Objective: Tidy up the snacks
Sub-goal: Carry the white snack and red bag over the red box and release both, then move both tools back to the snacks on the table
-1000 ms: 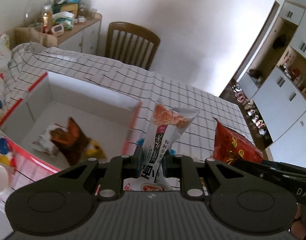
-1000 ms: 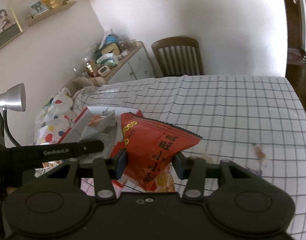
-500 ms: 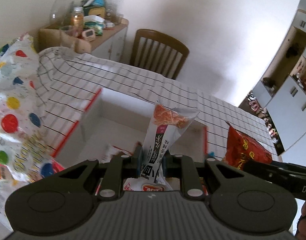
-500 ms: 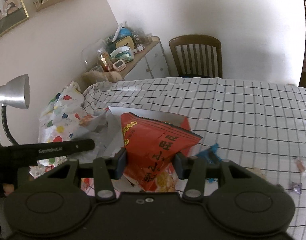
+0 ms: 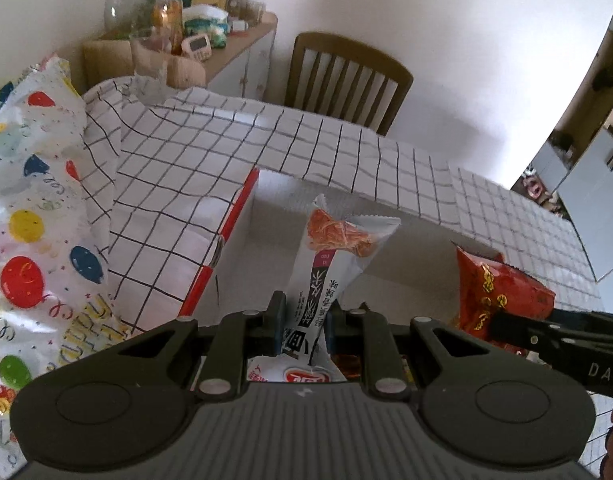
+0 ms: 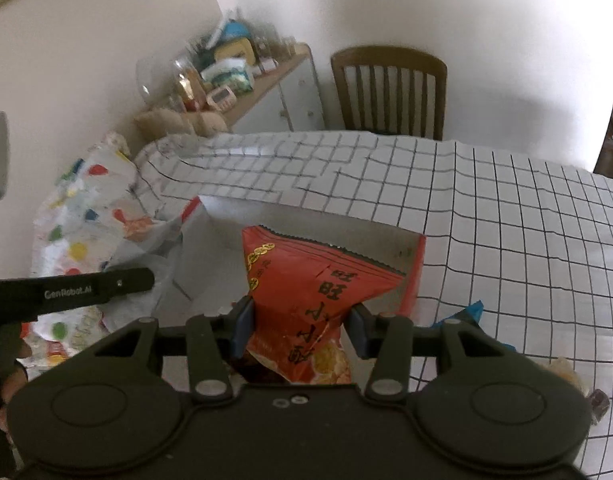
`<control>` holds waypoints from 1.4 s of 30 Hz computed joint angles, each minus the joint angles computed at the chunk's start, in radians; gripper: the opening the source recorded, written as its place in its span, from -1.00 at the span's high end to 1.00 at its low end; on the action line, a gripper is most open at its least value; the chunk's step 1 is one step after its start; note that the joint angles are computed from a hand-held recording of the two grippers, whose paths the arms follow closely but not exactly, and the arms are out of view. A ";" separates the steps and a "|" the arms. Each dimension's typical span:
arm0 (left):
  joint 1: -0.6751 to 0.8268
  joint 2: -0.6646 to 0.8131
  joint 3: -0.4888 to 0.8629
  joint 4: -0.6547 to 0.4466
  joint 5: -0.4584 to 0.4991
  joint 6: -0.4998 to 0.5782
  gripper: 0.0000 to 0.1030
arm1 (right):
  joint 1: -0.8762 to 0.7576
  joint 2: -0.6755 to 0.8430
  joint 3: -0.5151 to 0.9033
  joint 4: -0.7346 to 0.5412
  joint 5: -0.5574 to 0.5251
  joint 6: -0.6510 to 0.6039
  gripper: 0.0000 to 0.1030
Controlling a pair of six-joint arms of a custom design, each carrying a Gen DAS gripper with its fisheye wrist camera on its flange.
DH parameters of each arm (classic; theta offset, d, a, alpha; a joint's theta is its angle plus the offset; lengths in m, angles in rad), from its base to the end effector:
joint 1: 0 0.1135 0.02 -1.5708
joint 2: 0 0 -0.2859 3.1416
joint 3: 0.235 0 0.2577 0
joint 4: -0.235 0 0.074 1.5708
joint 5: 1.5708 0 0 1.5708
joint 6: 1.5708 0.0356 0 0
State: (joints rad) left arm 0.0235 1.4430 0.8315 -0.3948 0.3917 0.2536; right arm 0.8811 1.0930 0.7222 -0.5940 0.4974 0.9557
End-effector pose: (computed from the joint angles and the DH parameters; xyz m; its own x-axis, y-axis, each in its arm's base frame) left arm 0.2806 -0.0070 0.2120 -0.7718 0.2138 -0.5988 0.3885 0.9041 -0.1780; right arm 0.1428 0.1464 0.2460 -0.7143 0.2621 -0.6490 0.1357 0.9615 0.2389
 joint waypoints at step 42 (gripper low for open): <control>-0.087 0.028 -0.037 0.047 -0.031 0.053 -0.40 | 0.003 0.019 -0.008 0.011 0.023 0.042 -0.83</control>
